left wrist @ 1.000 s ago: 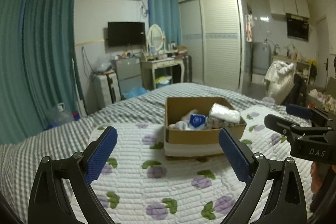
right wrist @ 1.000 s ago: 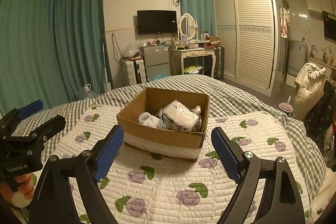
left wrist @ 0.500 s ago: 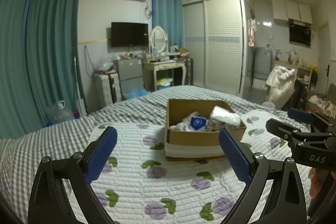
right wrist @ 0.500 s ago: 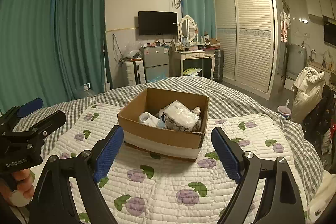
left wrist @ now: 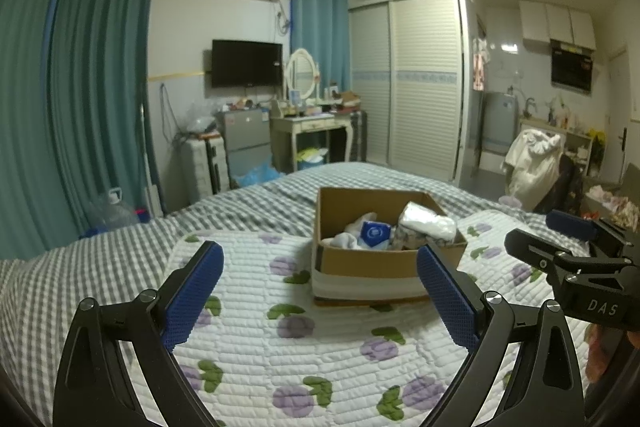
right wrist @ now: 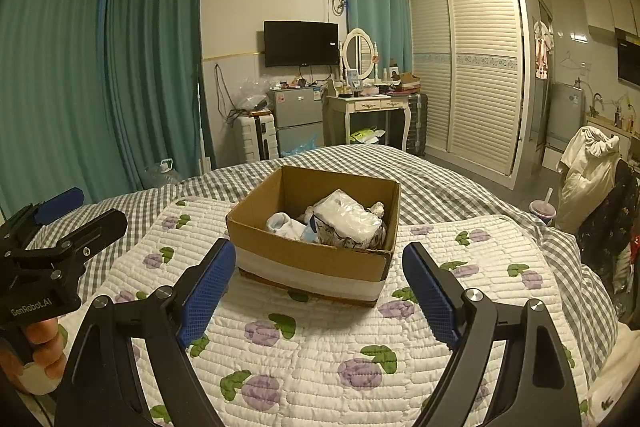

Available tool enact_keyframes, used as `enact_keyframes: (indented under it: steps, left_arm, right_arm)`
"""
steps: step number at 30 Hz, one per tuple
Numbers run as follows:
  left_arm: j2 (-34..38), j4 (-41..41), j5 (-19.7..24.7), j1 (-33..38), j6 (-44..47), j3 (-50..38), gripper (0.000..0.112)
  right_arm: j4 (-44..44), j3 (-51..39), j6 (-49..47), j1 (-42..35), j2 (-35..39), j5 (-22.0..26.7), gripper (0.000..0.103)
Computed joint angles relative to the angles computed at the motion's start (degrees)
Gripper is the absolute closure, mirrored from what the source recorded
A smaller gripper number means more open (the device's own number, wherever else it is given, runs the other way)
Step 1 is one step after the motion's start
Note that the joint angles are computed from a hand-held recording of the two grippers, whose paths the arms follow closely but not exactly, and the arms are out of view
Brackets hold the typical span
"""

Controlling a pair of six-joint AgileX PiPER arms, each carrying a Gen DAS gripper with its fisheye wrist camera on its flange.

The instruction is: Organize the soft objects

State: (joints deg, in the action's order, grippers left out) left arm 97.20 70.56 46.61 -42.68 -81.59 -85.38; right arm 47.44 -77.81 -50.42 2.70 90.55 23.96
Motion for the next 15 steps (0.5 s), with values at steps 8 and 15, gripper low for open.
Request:
enact_keyframes:
  steps: [8, 15]
  left_arm:
    - [0.1, -0.2, 0.1, 0.0, 0.3, -0.2, 0.013]
    - [0.2, -0.4, 0.2, 0.1, 0.3, -0.4, 0.013]
  right_arm:
    - [0.3, 0.2, -0.1, 0.0, -0.2, -0.1, 0.017]
    - [0.4, 0.2, -0.2, -0.1, -0.2, -0.1, 0.017]
